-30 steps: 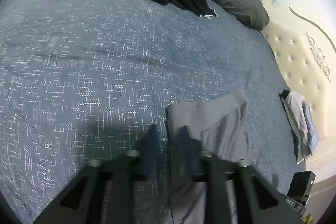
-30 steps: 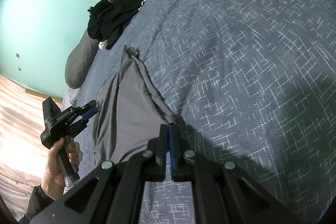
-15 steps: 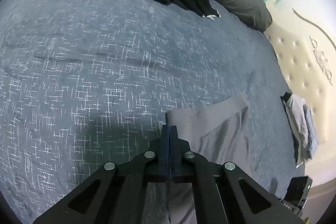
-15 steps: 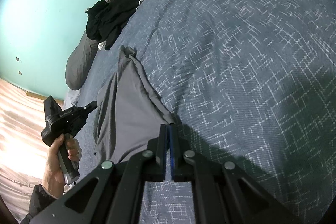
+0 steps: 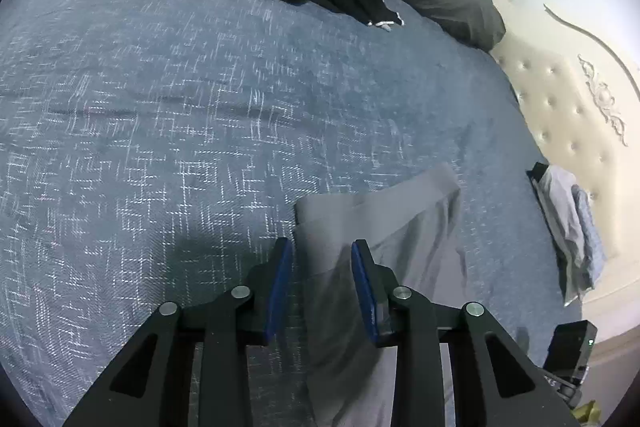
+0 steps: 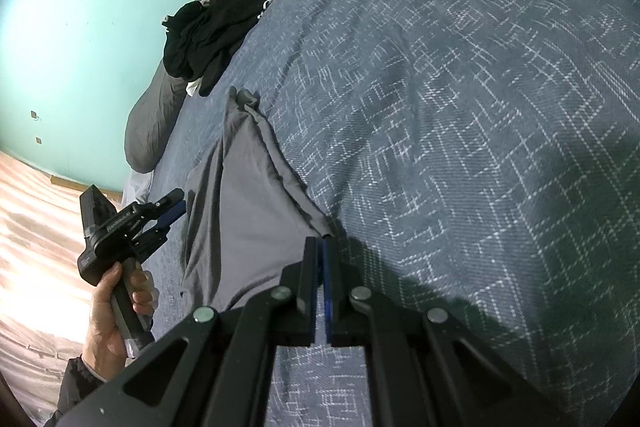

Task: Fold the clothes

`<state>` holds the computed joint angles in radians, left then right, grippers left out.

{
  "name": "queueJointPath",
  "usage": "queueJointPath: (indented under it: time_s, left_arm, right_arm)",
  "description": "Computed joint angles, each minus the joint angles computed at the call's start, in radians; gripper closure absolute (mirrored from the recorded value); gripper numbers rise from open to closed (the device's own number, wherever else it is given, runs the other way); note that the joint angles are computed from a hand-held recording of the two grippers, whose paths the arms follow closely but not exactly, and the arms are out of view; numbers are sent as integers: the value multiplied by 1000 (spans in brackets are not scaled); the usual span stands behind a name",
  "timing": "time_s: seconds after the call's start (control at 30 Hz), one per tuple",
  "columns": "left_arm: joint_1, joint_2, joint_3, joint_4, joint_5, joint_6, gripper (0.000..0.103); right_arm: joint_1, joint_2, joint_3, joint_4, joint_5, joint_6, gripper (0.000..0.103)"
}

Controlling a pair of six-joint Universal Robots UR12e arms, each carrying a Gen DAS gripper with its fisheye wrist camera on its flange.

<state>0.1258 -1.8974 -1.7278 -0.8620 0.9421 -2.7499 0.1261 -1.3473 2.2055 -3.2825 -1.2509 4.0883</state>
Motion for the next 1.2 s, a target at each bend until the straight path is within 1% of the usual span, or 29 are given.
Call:
queueJointPath:
  time_s: [0.03,0.07,0.17,0.33,0.5,0.73,0.83,0.93,1.0,1.07,1.2]
  left_arm:
    - [0,-1,0,3,4,-1,91]
    - [0,-1,-1,5,7,-3,96]
    - [2,-4,3,4,2,-7,98]
    - [8,-12,13,-11,-20,-23,98]
    - [13,-36,44,-43,-64,-81,98]
    - [18,-54,56,-44,-93,-157,98]
    - [23,-61,57,-44,-116,-195,98]
    - [20,-58,57,-47,-109,-182,98]
    - [13,-53,58,-53,-96,-139,98]
    - [6,-51,63,-52,-83,-118,97]
    - [0,-54,73,-57,-70,-115,97]
  right_arm:
    - [0,0,0,0,-1,1,101]
    - [0,0,0,0,-1,1,101]
    - [0,1,0,-1,0,0,101]
    - [-2,0,3,-3,4,0,101]
    - [-2,-3,8,3,7,-2,101]
    - [-5,-8,14,1,7,12,101]
    - [-5,-13,19,2,6,11,101]
    - [-5,-16,22,7,6,11,101]
    - [-6,-18,22,12,10,9,101]
    - [-6,-18,22,15,13,8,101]
    - [-2,-28,24,16,-13,8,101]
